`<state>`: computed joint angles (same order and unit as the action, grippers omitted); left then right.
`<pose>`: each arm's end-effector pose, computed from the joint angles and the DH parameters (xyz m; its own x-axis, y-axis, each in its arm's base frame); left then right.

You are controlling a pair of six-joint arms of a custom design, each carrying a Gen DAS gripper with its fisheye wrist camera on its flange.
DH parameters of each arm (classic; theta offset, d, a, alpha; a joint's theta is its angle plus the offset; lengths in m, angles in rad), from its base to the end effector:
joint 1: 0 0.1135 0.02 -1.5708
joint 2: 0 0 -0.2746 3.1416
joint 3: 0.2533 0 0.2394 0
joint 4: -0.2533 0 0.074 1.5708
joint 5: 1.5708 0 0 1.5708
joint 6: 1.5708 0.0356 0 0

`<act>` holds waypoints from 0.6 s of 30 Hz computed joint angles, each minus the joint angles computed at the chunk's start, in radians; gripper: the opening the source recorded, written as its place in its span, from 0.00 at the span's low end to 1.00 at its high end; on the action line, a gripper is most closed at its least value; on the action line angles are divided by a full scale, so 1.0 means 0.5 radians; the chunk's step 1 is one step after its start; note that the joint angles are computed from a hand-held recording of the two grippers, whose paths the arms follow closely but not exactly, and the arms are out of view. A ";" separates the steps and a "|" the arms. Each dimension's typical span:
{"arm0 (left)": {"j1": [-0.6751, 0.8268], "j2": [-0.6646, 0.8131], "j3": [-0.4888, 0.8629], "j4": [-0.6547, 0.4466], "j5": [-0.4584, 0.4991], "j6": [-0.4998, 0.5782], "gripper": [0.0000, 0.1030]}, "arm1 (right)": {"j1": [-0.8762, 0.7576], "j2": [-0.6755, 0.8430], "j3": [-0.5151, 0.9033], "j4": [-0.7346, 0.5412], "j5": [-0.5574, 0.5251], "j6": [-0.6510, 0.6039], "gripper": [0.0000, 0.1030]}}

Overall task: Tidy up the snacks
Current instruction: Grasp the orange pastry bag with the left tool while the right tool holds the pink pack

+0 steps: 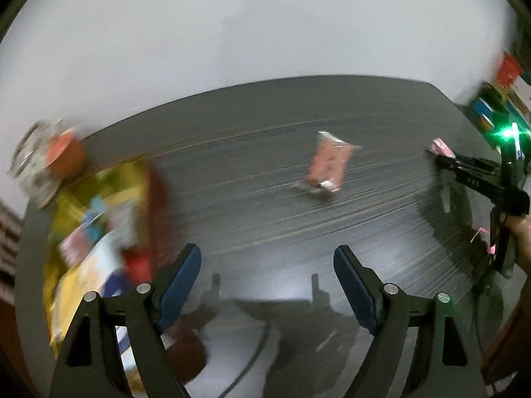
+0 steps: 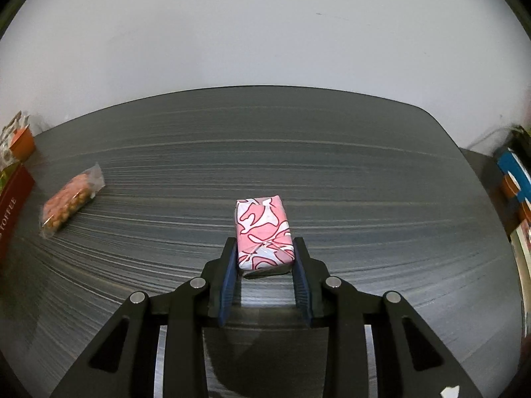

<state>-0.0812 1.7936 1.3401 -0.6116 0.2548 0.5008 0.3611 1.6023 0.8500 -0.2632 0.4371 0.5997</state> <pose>0.3659 -0.0388 0.2388 -0.6688 0.5206 -0.5308 0.5943 0.8033 0.0392 0.2812 0.0901 0.1831 -0.7190 0.2750 -0.6382 0.3568 0.9342 0.0006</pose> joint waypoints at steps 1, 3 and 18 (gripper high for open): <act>-0.043 0.033 0.016 0.022 -0.008 0.001 0.82 | 0.008 0.009 0.009 -0.006 0.008 0.005 0.29; -0.143 0.113 0.064 0.082 -0.025 0.014 0.84 | 0.014 0.028 0.015 -0.014 0.031 -0.005 0.29; -0.363 0.723 0.701 -0.062 0.035 -0.108 0.85 | 0.043 0.042 0.036 -0.033 0.039 0.031 0.29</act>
